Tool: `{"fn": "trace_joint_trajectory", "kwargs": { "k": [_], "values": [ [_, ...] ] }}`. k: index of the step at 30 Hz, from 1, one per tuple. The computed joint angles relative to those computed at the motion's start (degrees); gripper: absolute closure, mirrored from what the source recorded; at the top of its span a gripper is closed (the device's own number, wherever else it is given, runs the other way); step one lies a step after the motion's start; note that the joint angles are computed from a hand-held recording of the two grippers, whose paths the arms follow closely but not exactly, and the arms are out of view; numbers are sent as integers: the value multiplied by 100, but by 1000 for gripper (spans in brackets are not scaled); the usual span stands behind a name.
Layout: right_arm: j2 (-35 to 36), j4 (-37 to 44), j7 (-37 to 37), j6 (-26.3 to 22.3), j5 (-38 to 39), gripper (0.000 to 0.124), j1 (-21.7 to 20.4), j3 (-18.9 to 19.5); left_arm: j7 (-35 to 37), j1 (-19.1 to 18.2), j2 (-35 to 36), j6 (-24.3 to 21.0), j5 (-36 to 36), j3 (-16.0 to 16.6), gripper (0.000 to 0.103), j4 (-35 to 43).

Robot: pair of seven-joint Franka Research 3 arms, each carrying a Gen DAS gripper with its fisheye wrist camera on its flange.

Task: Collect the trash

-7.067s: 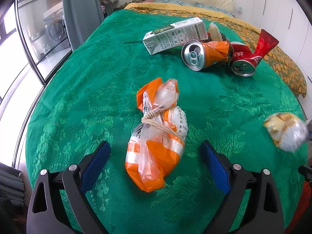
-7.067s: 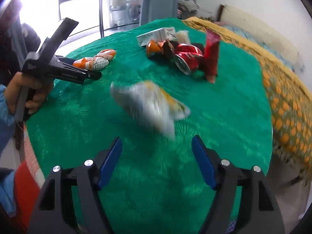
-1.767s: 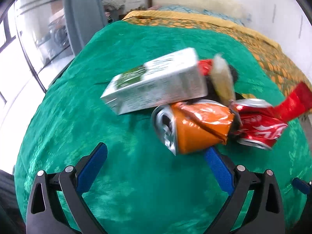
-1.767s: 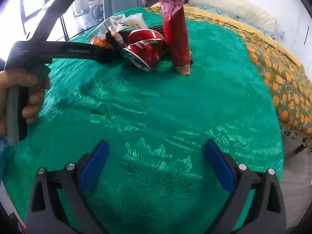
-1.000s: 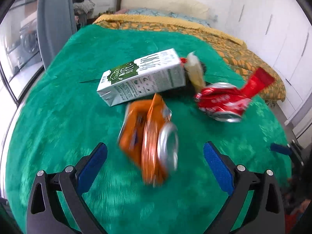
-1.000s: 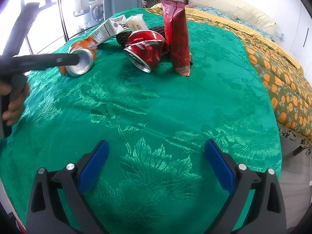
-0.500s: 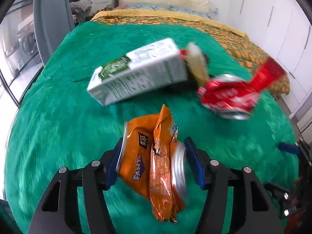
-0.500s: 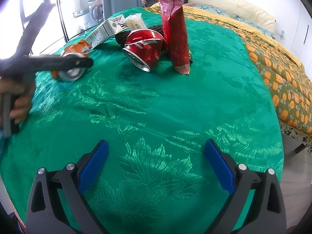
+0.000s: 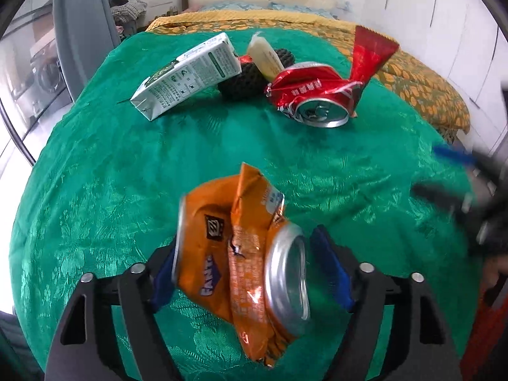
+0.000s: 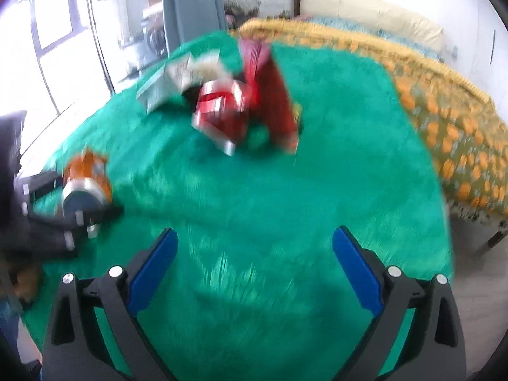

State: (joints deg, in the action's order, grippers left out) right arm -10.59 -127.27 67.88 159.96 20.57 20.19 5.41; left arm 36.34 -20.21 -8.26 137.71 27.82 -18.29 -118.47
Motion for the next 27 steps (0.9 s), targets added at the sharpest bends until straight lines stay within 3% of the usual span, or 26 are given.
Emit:
{"fn": "trace_joint_trajectory", "kwargs": {
  "k": [3, 6, 8, 10, 14, 19, 24, 26, 27],
  "values": [
    [257, 554, -29, 126, -34, 33, 18, 24, -77, 3, 107, -219, 116, -30, 17, 141],
    [707, 1278, 274, 68, -420, 44, -38, 103, -82, 2, 82, -153, 48, 14, 16, 104],
    [996, 1676, 557, -48, -685, 62, -51, 109, -90, 0, 85, -184, 72, 6, 16, 108],
    [1216, 1946, 784, -140, -909, 102, -60, 69, -98, -5, 82, -173, 68, 7, 16, 101],
    [994, 1676, 507, -84, -438, 104, -111, 22, -111, -8, 90, -174, 74, 6, 16, 108],
    [-85, 338, -496, 28, 660, 104, -26, -173, -103, -10, 89, -185, 75, 10, 16, 112],
    [-976, -822, -835, 39, 1013, 104, 71, -345, -98, -8, 80, -175, 64, 15, 16, 101],
    [-1196, -1082, -786, -29, 1043, 98, 57, -374, -100, -7, 80, -189, 68, 12, 16, 104],
    [-1245, -1145, -764, -69, 1045, 89, 55, -384, -94, -7, 73, -178, 57, 16, 15, 95]
  ]
}}
